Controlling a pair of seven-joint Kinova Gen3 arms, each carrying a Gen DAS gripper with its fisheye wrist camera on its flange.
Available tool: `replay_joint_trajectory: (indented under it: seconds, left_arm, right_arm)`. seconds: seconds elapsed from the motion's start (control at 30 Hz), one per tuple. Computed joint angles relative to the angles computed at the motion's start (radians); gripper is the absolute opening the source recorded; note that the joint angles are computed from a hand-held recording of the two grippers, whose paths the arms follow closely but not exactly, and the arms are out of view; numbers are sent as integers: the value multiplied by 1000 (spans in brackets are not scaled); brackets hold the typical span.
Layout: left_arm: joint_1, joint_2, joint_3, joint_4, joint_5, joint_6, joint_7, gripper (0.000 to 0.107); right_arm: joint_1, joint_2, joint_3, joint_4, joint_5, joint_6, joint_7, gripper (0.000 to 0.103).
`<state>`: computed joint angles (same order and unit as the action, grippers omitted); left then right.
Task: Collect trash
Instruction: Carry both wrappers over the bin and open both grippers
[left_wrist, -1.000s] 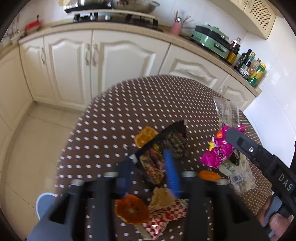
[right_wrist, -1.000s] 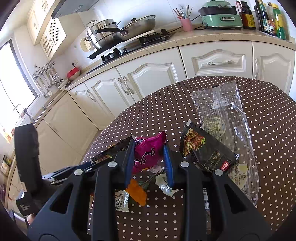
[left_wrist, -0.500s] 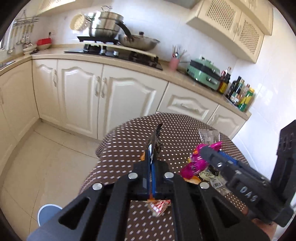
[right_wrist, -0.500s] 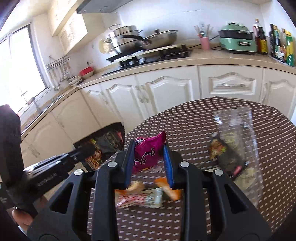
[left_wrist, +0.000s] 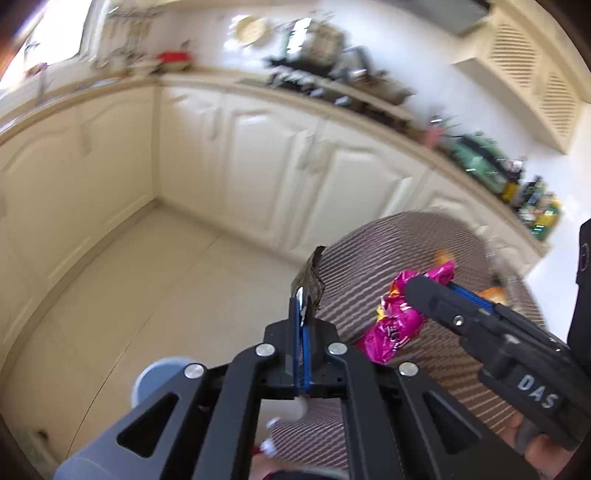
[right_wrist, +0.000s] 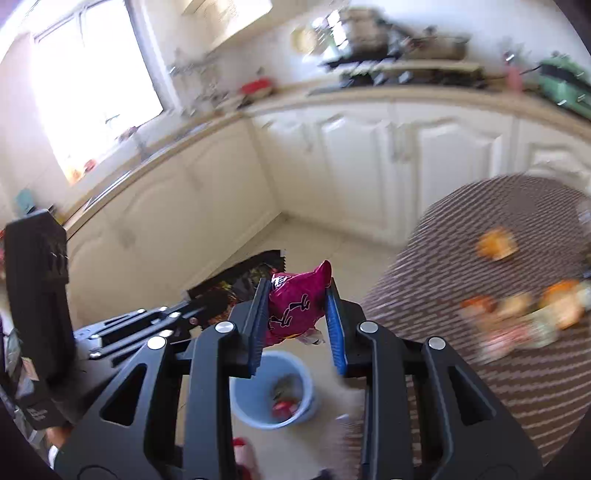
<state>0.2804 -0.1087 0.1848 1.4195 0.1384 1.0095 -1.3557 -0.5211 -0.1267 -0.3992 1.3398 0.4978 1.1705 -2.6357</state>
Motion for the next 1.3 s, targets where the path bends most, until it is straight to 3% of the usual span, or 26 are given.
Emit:
replay_joint_trajectory:
  seconds: [0.2, 0.27, 0.57, 0.73, 0.77, 0.87, 1.0, 1.3]
  left_arm:
    - [-105, -28, -140, 236, 97, 18, -112, 1]
    - [-141, -9, -159, 291, 113, 16, -138, 1]
    - [-245, 147, -164, 443, 142, -78, -220, 1]
    - [-298, 208, -159, 466, 245, -125, -325, 3]
    - [-306, 214, -158, 468, 258, -133, -337, 5]
    - [-332, 233, -160, 459, 287, -134, -376, 37]
    - [-316, 231, -157, 474, 212, -157, -322, 40]
    - [-340, 244, -163, 489, 190, -152, -300, 46]
  right_arm:
    - [-99, 197, 15, 24, -66, -113, -39, 29]
    - [-120, 256, 34, 31, -104, -139, -30, 29]
    - [-188, 473, 128, 32, -238, -192, 12, 29]
    - [-222, 518, 196, 32, -272, -209, 28, 29]
    - [-228, 528, 209, 28, -280, -212, 33, 29]
    - [-250, 555, 238, 25, -304, -227, 31, 29]
    - [-248, 566, 255, 35, -333, -239, 46, 29]
    - [-262, 599, 276, 39, -344, -271, 50, 29]
